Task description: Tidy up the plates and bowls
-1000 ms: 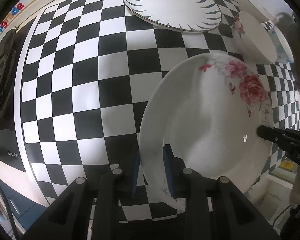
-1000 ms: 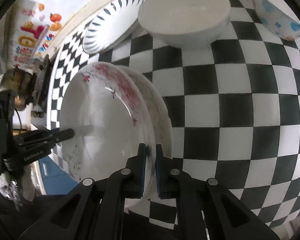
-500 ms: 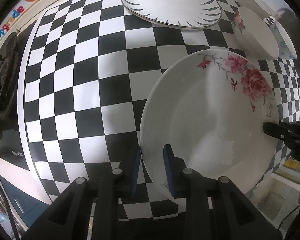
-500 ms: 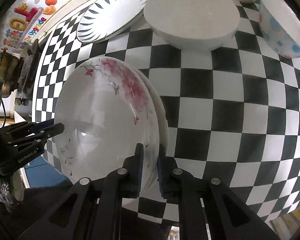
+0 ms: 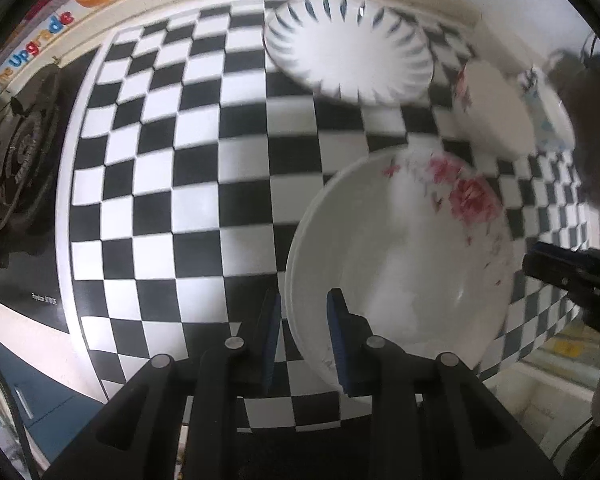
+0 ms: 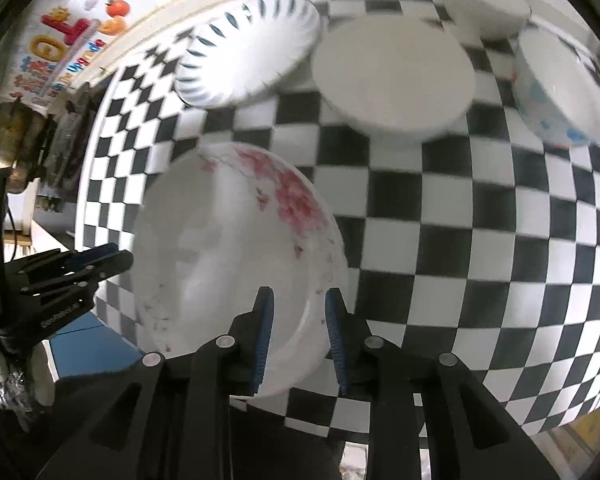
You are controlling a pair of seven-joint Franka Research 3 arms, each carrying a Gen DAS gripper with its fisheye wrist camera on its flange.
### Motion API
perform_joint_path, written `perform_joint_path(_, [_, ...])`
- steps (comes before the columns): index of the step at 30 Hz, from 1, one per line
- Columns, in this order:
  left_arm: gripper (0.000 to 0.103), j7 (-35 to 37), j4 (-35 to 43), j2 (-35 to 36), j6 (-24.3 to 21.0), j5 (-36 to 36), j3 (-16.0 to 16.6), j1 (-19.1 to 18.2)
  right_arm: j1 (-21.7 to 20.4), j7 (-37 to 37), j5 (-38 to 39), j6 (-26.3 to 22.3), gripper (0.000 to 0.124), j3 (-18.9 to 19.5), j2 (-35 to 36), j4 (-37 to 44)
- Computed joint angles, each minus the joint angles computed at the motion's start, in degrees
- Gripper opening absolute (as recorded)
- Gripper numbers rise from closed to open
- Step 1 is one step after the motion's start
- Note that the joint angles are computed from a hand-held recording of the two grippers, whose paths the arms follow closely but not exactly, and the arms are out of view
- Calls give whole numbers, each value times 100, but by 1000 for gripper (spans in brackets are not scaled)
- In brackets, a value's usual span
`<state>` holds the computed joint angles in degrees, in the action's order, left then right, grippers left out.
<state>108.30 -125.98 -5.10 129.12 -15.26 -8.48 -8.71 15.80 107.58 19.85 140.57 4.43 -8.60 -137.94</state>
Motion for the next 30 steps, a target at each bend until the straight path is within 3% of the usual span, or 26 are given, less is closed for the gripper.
perform_joint_path(6, [22, 40, 740, 176, -220, -469, 118, 134, -35, -465, 396, 52, 39, -160, -78, 476])
perform_joint_path(12, [26, -357, 2033, 1104, -306, -331, 13, 338, -269, -747, 449, -123, 40, -288, 517, 1424])
perform_joint_path(16, [26, -703, 3111, 1952, -740, -61, -144, 464, -482, -870, 415, -494, 40, -381, 1433, 2440])
perform_joint_path(24, [26, -1475, 5599, 3980, -2036, 416, -434, 417, -860, -857, 318, -1399, 40, -423, 3248, 4360])
perform_joint_path(30, [26, -1759, 6829, 4930, -2670, 730, -495, 261, -1023, -782, 119, -2123, 40, -413, 4324, 5635])
